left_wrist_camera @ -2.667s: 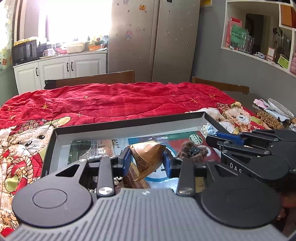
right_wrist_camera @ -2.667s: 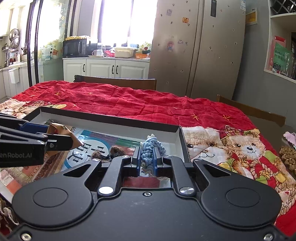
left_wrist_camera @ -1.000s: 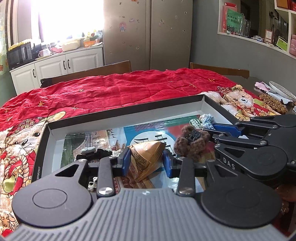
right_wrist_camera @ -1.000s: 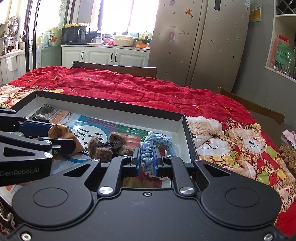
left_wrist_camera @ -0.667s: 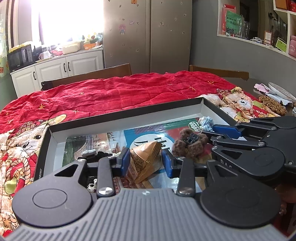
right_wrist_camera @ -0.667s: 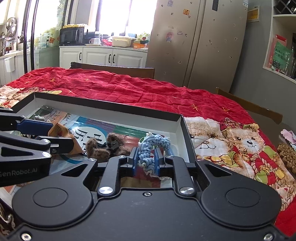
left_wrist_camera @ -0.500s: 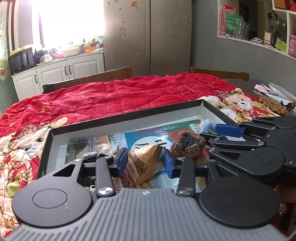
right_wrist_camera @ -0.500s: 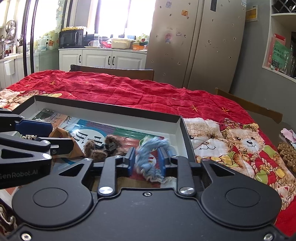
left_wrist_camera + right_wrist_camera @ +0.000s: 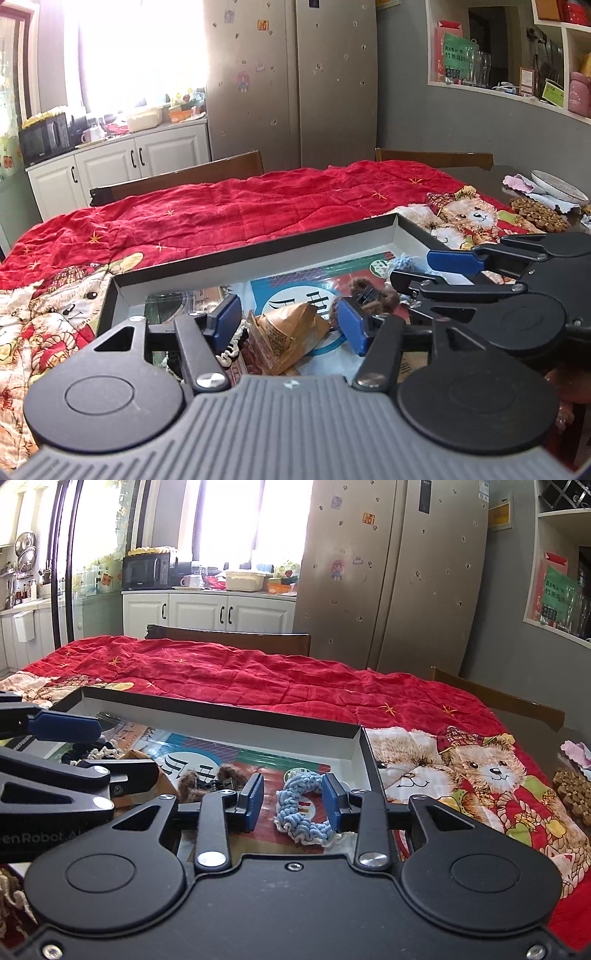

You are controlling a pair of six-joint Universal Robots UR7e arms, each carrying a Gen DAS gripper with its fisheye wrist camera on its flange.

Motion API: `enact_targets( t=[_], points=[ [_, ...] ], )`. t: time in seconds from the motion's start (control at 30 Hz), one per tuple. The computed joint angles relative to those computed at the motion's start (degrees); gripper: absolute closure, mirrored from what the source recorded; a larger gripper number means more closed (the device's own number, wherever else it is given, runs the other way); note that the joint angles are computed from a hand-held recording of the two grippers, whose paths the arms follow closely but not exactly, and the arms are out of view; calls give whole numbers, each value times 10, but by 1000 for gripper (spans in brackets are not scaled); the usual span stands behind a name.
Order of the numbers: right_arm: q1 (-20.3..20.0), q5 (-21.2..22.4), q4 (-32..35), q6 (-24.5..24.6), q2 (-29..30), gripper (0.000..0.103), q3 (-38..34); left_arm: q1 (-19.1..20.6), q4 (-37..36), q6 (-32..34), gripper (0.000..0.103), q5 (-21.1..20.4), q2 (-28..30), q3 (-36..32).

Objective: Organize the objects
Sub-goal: 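Open the right tool to release the blue scrunchie while the left tool releases the pyramid, then move the right tool to the brown pom-pom tie while the left tool reaches the blue binder clip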

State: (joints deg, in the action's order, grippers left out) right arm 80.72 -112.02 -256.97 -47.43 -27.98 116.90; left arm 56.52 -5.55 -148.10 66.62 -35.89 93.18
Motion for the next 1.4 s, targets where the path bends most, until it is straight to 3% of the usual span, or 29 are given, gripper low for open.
enact_targets(
  t=[0.57,1.07,1.4],
  points=[
    [9,26,-33,27,-34,69,67,-13,-31,-4,27,7,-67,68],
    [20,63,-117,34,-52,66,173,-33,-75,14,23,18,-164,178],
    [23,83,-187,35,-23,60,240,-31,-86,28,23,34,-217,243]
  ],
)
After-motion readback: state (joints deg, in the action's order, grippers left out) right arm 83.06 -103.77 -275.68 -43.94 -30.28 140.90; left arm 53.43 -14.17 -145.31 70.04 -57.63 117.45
